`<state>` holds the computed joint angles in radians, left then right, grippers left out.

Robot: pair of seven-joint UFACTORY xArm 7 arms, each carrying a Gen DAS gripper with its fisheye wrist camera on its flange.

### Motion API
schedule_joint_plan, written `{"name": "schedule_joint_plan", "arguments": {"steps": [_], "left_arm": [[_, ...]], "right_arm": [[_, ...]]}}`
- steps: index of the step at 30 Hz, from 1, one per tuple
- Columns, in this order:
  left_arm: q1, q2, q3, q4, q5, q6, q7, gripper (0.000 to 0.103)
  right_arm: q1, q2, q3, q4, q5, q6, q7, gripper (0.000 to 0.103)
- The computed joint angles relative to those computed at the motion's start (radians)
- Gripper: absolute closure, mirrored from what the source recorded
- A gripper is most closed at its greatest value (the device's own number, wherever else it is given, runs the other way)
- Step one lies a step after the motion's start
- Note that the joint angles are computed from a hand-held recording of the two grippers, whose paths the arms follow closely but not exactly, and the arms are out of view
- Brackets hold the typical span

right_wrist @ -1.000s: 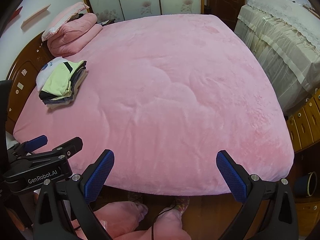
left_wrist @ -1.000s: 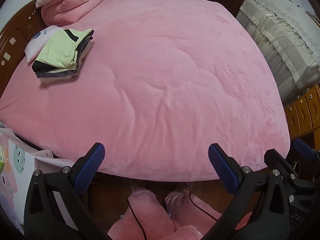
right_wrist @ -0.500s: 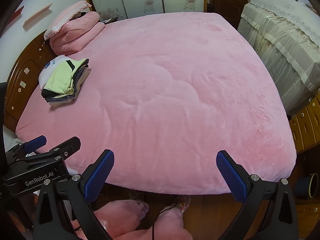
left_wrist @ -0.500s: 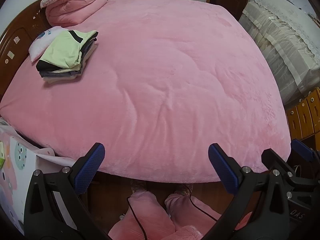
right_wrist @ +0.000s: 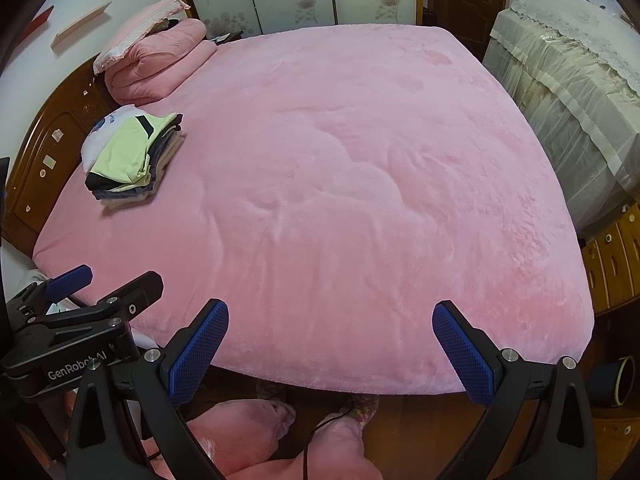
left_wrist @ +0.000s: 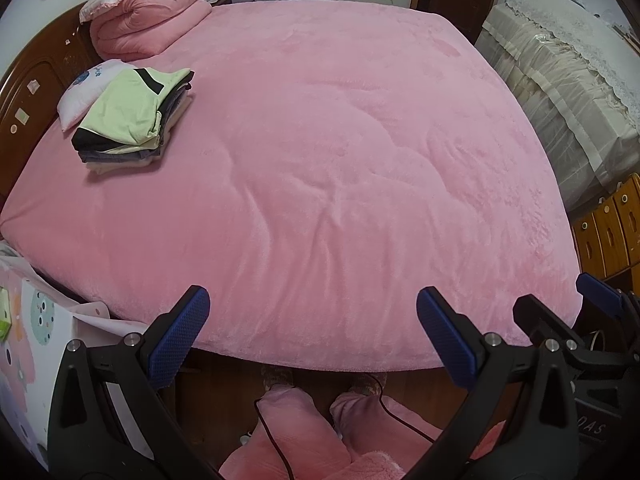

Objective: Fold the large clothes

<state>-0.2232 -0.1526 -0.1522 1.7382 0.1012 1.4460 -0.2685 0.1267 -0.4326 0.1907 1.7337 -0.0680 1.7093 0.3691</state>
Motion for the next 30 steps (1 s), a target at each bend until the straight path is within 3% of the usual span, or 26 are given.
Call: {"name": "schedule_joint_plan", "arguments": {"steps": [30], "left_arm": [[0.000, 0.017, 0.004, 0.008, 0.005, -0.017, 0.023, 0.000]], "right_arm": [[0.001, 0.033, -0.010, 0.022, -0.008, -0.009, -0.007, 0.000]]}}
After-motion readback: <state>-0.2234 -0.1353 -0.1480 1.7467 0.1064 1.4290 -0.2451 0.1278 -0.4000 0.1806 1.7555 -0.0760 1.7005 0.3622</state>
